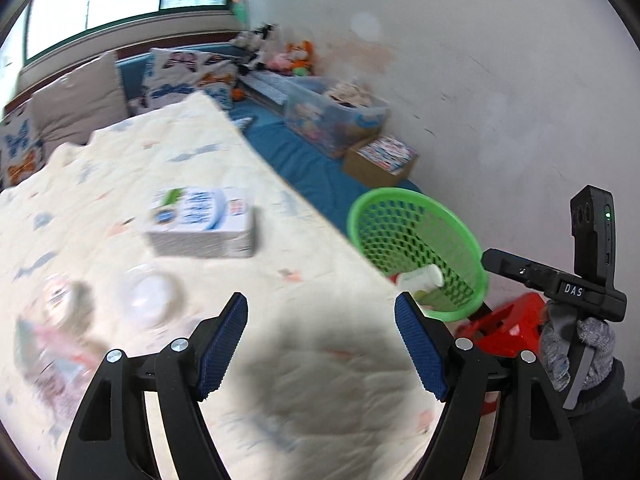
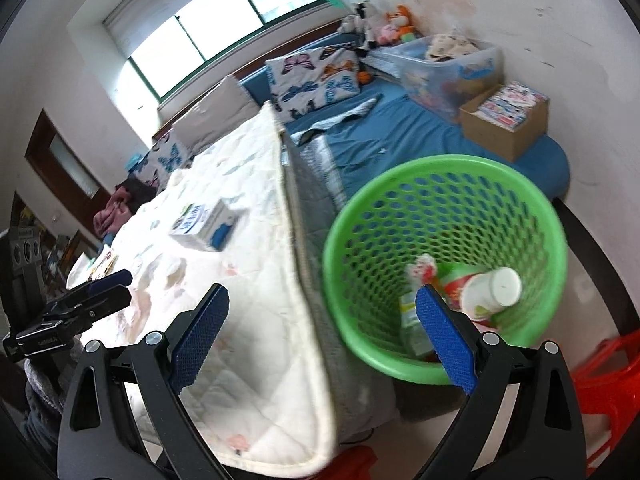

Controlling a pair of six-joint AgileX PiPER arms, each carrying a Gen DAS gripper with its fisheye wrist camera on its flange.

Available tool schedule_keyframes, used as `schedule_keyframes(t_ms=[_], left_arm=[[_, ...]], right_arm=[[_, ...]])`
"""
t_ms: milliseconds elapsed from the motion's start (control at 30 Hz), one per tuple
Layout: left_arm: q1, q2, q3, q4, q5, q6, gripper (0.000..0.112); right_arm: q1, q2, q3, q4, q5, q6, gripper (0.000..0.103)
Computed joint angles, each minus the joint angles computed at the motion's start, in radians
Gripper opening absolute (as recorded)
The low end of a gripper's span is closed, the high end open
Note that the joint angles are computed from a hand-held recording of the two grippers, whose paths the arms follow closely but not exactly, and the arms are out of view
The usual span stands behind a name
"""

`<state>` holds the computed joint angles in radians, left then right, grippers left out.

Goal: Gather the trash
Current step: 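Move both open grippers back over the mattress, then grasp the clear plastic bag with the left gripper while the right gripper grasps the clear dome lid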

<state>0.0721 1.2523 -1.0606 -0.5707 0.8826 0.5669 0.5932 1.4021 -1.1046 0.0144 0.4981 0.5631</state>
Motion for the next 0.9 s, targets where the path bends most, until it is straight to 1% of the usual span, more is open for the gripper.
schedule_keyframes(t_ms=[167,267,367,467,533,633,667,767,833,900], left_arm=[[0.196,-0.054,0.041,-0.041,0.042,0.1,0.073],[0.355,-0.071,0.057,-0.094,0.091,0.192,0.073],[0.493,-0.055,0.048,-0.131,0.124,0.268,0.073],[0.621,-0.027,0.039,-0.156,0.136,0.351,0.073],[0.667,-0.001,0.026,-0.153,0.123,0.379,0.073],[0.739,0.06,0.002,-0.161,0.139,0.452,0.073],[0.75,0.081,-0.003,-0.151,0.125,0.459,0.073],[0.781,0.147,-0.03,-0.146,0.121,0.474,0.071],[0.798,0.188,-0.051,-0.163,0.141,0.501,0.07],[0.793,0.211,-0.056,-0.156,0.125,0.504,0.069]], right_arm=[[0.055,0.065,-0.081,-0.01,0.009,0.001,0.094],[0.088,0.099,-0.119,-0.015,0.008,0.011,0.094],[0.116,0.137,-0.162,-0.015,0.015,0.006,0.094],[0.138,0.177,-0.206,0.004,0.023,-0.019,0.094],[0.15,0.199,-0.232,0.01,0.028,-0.026,0.094],[0.163,0.231,-0.271,0.028,0.035,-0.043,0.094],[0.169,0.241,-0.284,0.03,0.039,-0.045,0.094],[0.182,0.276,-0.329,0.041,0.056,-0.058,0.094],[0.19,0.298,-0.355,0.043,0.066,-0.063,0.094],[0.193,0.315,-0.375,0.048,0.075,-0.068,0.094]])
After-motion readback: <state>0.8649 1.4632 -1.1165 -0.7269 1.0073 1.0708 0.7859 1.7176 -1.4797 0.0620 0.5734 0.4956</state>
